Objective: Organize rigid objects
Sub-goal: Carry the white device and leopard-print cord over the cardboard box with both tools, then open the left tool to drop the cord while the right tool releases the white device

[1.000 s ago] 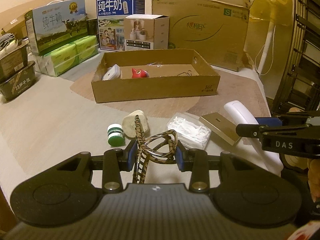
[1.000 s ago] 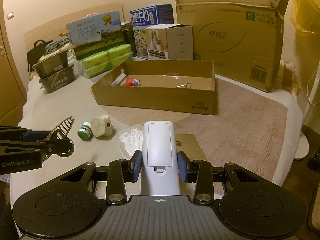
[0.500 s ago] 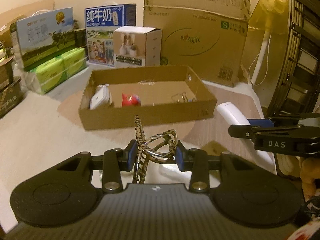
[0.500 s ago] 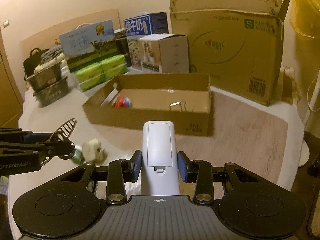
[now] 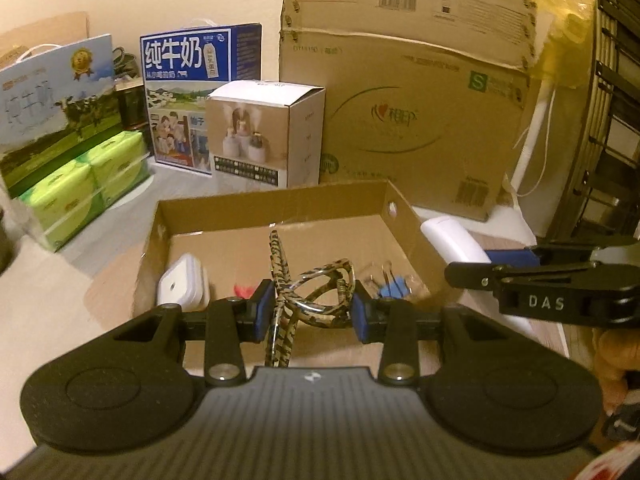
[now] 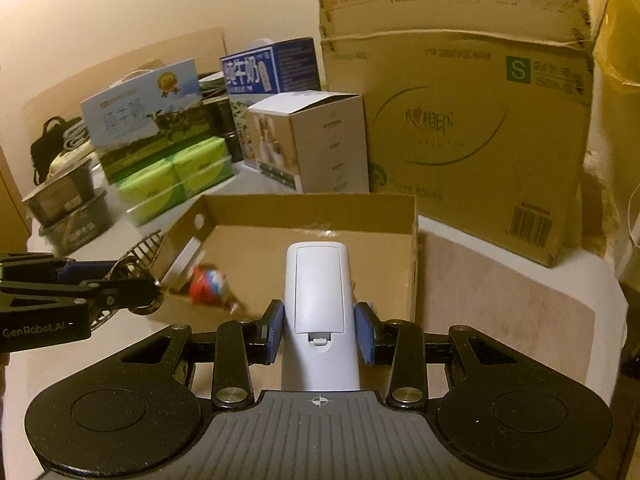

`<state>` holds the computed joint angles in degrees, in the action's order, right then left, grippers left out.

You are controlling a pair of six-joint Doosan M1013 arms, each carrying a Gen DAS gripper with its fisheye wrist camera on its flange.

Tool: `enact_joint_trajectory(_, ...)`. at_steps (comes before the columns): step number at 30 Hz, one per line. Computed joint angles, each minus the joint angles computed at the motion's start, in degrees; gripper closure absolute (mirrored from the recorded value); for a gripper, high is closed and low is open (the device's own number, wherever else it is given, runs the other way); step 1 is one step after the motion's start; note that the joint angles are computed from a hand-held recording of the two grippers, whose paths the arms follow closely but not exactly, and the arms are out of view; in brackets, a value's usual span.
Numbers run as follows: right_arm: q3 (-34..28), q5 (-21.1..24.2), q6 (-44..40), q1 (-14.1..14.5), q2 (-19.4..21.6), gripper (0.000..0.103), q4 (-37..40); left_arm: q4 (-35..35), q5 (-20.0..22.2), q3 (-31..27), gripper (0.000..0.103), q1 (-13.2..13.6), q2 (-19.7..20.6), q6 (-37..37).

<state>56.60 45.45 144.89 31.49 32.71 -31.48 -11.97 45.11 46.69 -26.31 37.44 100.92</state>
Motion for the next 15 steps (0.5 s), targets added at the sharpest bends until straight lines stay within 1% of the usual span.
enact_joint_trajectory(7, -4.9, 1.1, -3.1, -2.4, 3.0, 0.065, 3.5, 0.9, 5.0, -11.1, 0.067, -0.3, 6.7, -1.1)
enact_joint_trajectory(12, -7.7, 2.1, -4.5, -3.6, 4.8, 0.065, 5.0, 1.3, 8.3, -17.2, 0.067, -0.3, 10.4, -2.1)
enact_joint_trajectory(15, -9.1, 2.9, -5.6, -4.0, 5.7, 0.065, 5.8, 1.5, 9.8, -19.7, 0.067, -0.4, 11.9, -2.2)
